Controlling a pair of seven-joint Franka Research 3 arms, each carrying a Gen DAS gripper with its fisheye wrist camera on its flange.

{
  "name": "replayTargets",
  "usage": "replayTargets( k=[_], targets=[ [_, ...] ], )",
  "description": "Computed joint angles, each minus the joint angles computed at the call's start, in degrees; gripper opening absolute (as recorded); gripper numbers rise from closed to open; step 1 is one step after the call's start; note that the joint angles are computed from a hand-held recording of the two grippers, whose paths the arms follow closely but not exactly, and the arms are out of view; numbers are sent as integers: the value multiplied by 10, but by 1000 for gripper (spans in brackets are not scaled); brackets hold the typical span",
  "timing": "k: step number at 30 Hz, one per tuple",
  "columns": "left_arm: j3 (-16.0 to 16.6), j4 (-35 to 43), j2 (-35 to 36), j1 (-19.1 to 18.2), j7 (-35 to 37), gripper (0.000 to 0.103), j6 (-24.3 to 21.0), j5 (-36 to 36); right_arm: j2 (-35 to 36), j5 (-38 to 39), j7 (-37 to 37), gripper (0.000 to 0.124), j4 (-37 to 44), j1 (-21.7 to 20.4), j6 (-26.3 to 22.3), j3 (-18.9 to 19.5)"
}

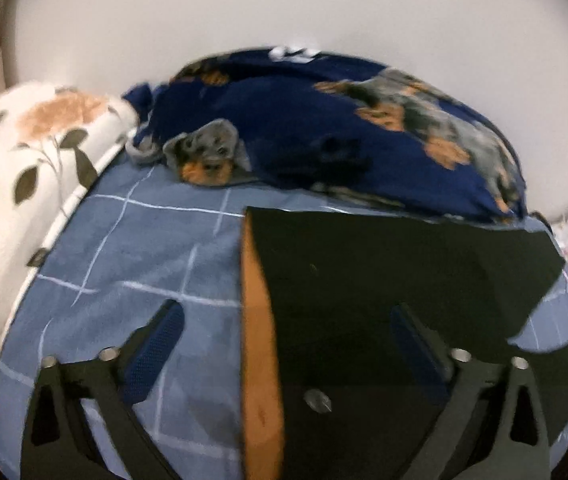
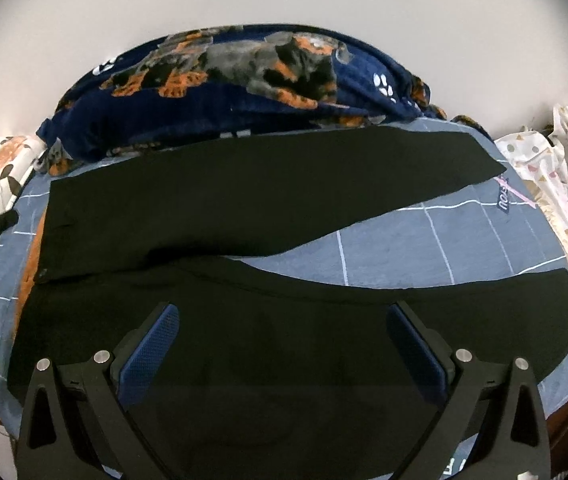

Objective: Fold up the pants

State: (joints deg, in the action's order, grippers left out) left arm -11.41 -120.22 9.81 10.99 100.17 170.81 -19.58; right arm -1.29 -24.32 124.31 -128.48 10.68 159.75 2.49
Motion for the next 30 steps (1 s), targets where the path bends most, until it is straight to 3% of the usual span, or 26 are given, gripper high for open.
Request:
replayTargets(
  k=[4, 7, 10, 14, 16, 17, 18, 20, 24, 25, 30],
  targets=[
    [-3, 130, 98, 31, 23, 60, -95, 7, 19, 14, -7, 103, 13, 1, -3, -5],
    [-26, 221, 165, 65, 59, 59, -165, -23, 32, 25, -14, 103, 24, 6, -8, -10],
    [-15, 273, 203, 55, 50, 59, -186, 6, 43, 26, -18, 103, 33, 14, -15, -14],
    [-60, 325, 240, 87, 105, 59, -208, -30, 55, 34, -28, 103, 45, 22, -28, -19],
    [-56, 359, 258, 80, 107, 56, -249, -24, 60, 35, -28, 103, 49, 26, -32, -22],
    [-41, 375, 266, 64, 94, 41, -274, -4, 62, 38, -30, 103, 51, 27, -34, -23],
    [-40, 378, 267, 61, 97, 32, -282, 0, 64, 43, -34, 103, 52, 28, -35, -23],
    [-36, 340, 243, 57, 104, 10, -243, 4, 65, 54, -42, 103, 53, 29, -35, -24],
    [-92, 251, 181, 110, 176, 9, -176, -111, 61, 46, -34, 103, 49, 32, -26, -29],
    [-90, 239, 168, 109, 181, 9, -169, -124, 62, 49, -37, 103, 50, 31, -25, -29],
    [-118, 127, 56, 113, 293, 8, -107, -243, 67, 187, -141, 103, 56, 13, -8, -17]
  ],
)
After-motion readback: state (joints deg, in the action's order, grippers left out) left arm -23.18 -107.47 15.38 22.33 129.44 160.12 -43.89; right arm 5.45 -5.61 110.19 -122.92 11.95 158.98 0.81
